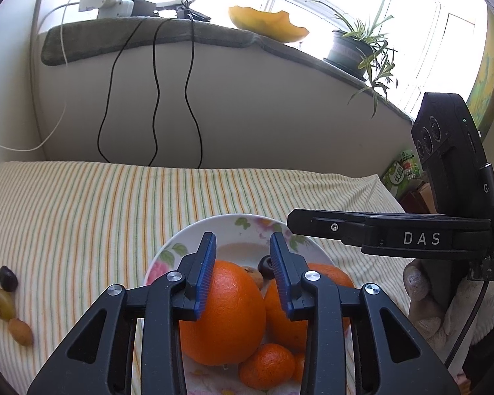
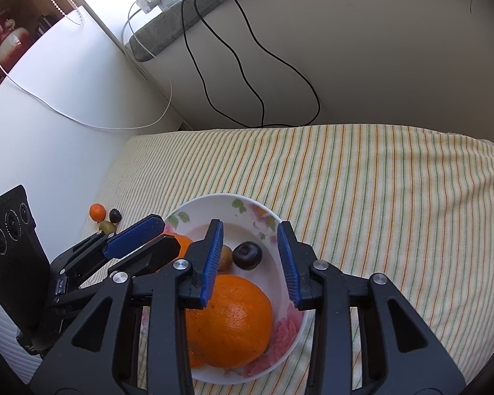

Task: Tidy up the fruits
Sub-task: 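Lower the plum and kiwi into the plate and open both grippers, then move both grippers back to the remaining loose fruits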

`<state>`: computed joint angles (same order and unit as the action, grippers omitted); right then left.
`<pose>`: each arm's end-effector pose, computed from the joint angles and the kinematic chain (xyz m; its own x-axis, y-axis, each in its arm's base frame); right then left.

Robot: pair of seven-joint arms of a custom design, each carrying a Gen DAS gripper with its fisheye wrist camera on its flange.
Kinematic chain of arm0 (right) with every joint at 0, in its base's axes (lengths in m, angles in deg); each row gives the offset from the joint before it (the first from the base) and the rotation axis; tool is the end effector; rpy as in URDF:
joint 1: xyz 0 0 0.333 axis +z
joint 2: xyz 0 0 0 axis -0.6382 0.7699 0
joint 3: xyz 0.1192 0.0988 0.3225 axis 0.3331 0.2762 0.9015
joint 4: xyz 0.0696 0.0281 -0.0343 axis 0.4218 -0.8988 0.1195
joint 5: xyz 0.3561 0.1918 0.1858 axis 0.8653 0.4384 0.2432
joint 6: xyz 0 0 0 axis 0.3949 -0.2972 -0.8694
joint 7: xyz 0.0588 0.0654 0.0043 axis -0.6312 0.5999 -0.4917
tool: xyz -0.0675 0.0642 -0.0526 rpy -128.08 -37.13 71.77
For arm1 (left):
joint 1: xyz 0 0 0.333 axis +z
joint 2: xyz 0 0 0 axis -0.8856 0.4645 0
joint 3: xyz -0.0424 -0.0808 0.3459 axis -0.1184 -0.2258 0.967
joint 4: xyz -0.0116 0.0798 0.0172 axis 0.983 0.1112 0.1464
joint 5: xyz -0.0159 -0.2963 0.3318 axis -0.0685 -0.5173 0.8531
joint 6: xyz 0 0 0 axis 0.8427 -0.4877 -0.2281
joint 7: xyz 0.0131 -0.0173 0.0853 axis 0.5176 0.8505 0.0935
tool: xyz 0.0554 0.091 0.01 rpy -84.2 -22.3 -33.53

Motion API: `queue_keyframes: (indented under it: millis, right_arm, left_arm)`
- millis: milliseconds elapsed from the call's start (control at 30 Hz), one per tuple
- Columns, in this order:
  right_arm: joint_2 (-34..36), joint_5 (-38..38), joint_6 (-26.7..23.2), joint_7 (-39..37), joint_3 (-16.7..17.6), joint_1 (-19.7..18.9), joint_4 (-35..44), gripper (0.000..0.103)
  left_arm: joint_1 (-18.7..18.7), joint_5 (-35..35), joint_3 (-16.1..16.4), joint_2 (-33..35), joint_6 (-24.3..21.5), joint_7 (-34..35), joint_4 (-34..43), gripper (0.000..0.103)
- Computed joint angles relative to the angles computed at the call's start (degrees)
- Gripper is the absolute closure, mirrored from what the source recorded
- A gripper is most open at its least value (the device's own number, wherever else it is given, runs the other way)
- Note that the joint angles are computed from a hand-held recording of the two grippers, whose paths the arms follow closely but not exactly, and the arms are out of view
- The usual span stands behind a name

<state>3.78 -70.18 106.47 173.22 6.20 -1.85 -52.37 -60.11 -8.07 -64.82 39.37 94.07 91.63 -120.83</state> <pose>0.6635 0.3716 0.3463 -0.0818 -0.9215 -0.3797 -0.8001 0.2879 -0.5263 0.6924 -0.2699 0.3997 -0.6321 -0.7176 0.2925 -0.6446 0.2774 -0.7125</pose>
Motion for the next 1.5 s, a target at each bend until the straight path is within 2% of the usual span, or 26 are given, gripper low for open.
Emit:
queue_keyframes:
  millis: [367,533,767,1133,1500]
  right_arm:
    - [-1.0,-2.5,-0.3,2.9,-2.7,3.1,-0.7,0.058]
    - [-1.5,-4.9,-0.8,5.2,-4.2,5.0,-0.5,0.058]
    - [-1.5,-8.8,-2.2,7.6,-4.5,6.1,1.1,0.058]
    - [1.5,-11.6,-5.9,6.7,-0.6,4.7,7.9,0.058]
    - [8.7,-8.9,-10.4,-0.3,4.8,2.4,19.4,0.058]
  left_arm:
    - [0.9,-4.2,0.2,-2.2,-0.9,3.6,-1.7,0.071]
    - [0.6,-7.6,1.5,-3.9,-1.4,5.9,-2.9,0.071]
    - [-0.4,-13.5,4.4,-6.7,-1.8,10.2,-4.9,0.071]
    - [-1.4,-18.5,9.7,-8.7,-1.0,12.9,-7.0,0.071]
    - [0.7,-16.8,12.4,-8.0,0.1,10.2,-7.0,0.071]
